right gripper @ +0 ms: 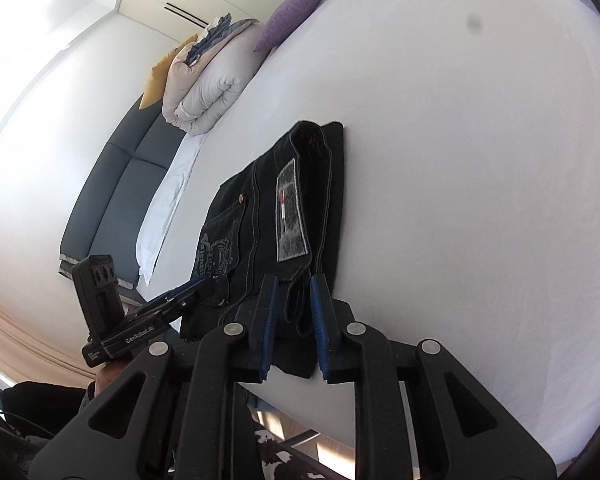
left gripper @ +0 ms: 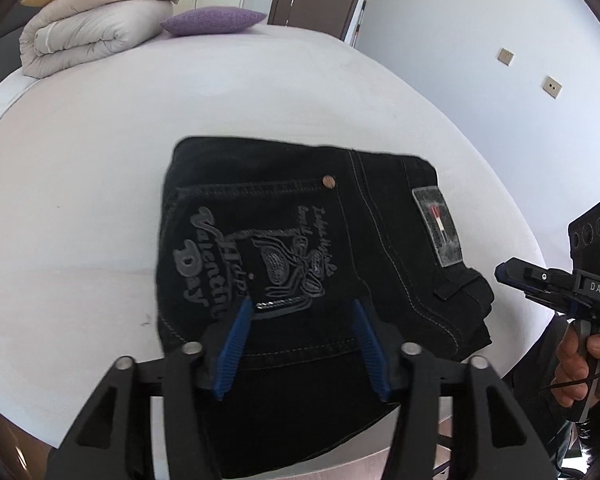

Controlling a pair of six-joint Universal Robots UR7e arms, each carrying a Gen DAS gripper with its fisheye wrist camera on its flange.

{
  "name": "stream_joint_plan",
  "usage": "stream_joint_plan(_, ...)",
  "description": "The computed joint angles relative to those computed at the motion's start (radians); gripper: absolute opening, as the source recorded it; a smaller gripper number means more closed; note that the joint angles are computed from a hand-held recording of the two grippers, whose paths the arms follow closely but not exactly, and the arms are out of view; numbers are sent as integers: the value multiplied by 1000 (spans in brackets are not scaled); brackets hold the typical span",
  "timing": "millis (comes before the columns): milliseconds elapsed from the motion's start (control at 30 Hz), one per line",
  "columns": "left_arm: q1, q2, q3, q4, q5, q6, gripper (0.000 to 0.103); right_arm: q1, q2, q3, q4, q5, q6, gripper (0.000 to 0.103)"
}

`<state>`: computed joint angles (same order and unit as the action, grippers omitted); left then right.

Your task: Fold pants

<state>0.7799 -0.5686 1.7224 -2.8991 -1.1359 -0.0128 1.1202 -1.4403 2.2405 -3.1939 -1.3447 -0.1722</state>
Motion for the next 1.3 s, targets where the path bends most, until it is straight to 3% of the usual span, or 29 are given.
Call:
stream_joint_plan(33, 1, -20, 25, -38, 8, 9, 82, 9, -2, -9, 4, -19, -6, 30)
stream_joint_plan(100, 10, -51, 43, -96, 31, 25, 89, 28, -2, -24, -2, -47, -8, 65)
stream_joint_plan(200, 52, -67, 9, -60, 33, 19, 89, 26, 0, -44, 8, -14, -7, 66)
stream_joint_plan(267, 93, -60, -32, -8, -26, 14, 88, 29, 10, -84, 78, -33, 30, 66)
stream_joint_plan(367, 144, -38, -100, 113, -105, -20, 82, 10, 40, -137, 170, 8, 106, 66)
stream_joint_plan(433, 170, -19, -138, 169, -164, -35, 82, 3, 65, -177, 227, 34, 122, 66)
stream_joint_plan(500, 186, 0, -174, 226, -211, -52, 82, 15, 101, -221, 271, 12, 138, 66)
stream_joint_plan(633, 191, 26, -201, 261, -236, -37, 81, 33, 158, -300, 352, -8, 157, 64)
stream_joint_plan(700, 198, 36, -222, 275, -273, -36, 73, 35, 181, -331, 374, 3, 170, 64)
stream_joint_plan(733, 202, 45, -239, 292, -289, -38, 62, 41, 194, -348, 384, -2, 177, 64)
stream_joint_plan(767, 207, 54, -255, 307, -304, -41, 58, 47, 208, -363, 392, -11, 174, 62)
stream_joint_plan(833, 214, 68, -278, 320, -322, -56, 50, 62, 232, -387, 398, -38, 170, 52)
stream_joint_plan(867, 216, 71, -283, 323, -325, -59, 46, 67, 244, -396, 398, -52, 175, 37)
stream_joint_plan(900, 214, 71, -281, 316, -322, -60, 43, 67, 256, -406, 394, -55, 184, 30)
stream_joint_plan(1000, 206, 60, -252, 269, -322, -72, 32, 67, 269, -395, 348, -44, 166, 22)
stream_joint_plan(1133, 170, 45, -241, 234, -296, -72, 21, 79, 257, -388, 327, -37, 133, 19)
stream_joint_plan(1300, 123, 65, -316, 216, -293, -17, 21, 104, 220, -428, 330, -12, 85, 19)
